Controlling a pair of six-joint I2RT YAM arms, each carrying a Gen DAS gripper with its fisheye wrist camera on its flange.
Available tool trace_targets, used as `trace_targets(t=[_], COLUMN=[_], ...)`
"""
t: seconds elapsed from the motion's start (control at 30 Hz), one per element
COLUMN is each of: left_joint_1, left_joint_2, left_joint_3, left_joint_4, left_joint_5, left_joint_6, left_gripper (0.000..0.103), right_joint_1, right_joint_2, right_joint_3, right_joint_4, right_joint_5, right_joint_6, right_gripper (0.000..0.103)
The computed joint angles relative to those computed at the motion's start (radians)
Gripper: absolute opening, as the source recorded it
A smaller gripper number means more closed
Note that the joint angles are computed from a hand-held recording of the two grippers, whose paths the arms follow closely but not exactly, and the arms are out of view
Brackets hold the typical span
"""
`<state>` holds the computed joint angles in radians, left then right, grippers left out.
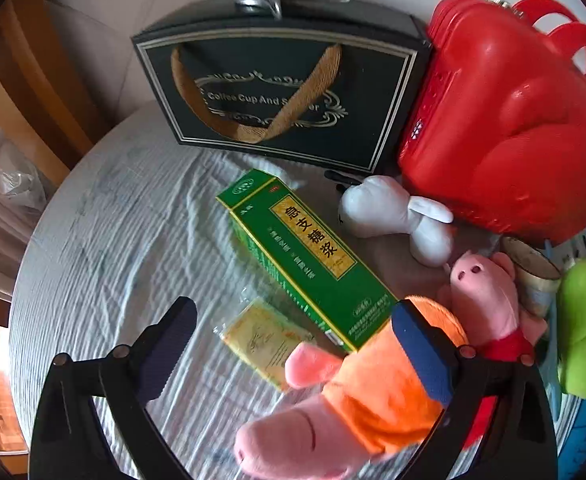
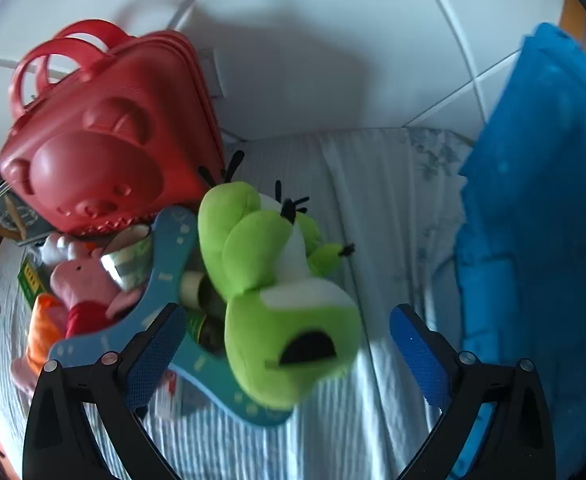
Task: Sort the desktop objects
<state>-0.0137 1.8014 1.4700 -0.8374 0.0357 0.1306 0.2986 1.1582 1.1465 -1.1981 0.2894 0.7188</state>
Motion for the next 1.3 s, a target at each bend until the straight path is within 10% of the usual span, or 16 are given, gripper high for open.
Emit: trace_targets(t=[0.37,0.5,0.67,1.03,1.3], left_joint_1=[-0.079,-0.026,0.045,0.234,0.173], left_joint_2=[0.367,0.295,0.078,-0.222,-0.123], left_joint_3=[0.206,0.087,-0.188,-0.439,-0.398], left_joint_4=[-0.043,-0.037,0.018,0.065,0.117], left_joint_5=[-0.117,-0.023,0.048,0.058,0.039], left_joint_6=[-0.083,-0.024,0.125,0.385,0.31], left_gripper=[0.094,0.065,0.057,0.055,0.055], right_joint_1=[-0.159,0.033,0.267,0.832,0.644], right_joint_2=[0.313,0.343,0.146,0.031,0.091], right_joint_3=[-0.085,-0.13,-0.226,-0.118,0.106], right_joint_4=[0.259,0.18,0.091,-0.201,-0.11], right_joint_5=[-0.218,-0.06,-0.103,-0.062,0.095], right_joint_6=[-0.228,-0.17,0.024,0.525,0.303], right_gripper=[0.103,0.082,0.072,0.087,0.103])
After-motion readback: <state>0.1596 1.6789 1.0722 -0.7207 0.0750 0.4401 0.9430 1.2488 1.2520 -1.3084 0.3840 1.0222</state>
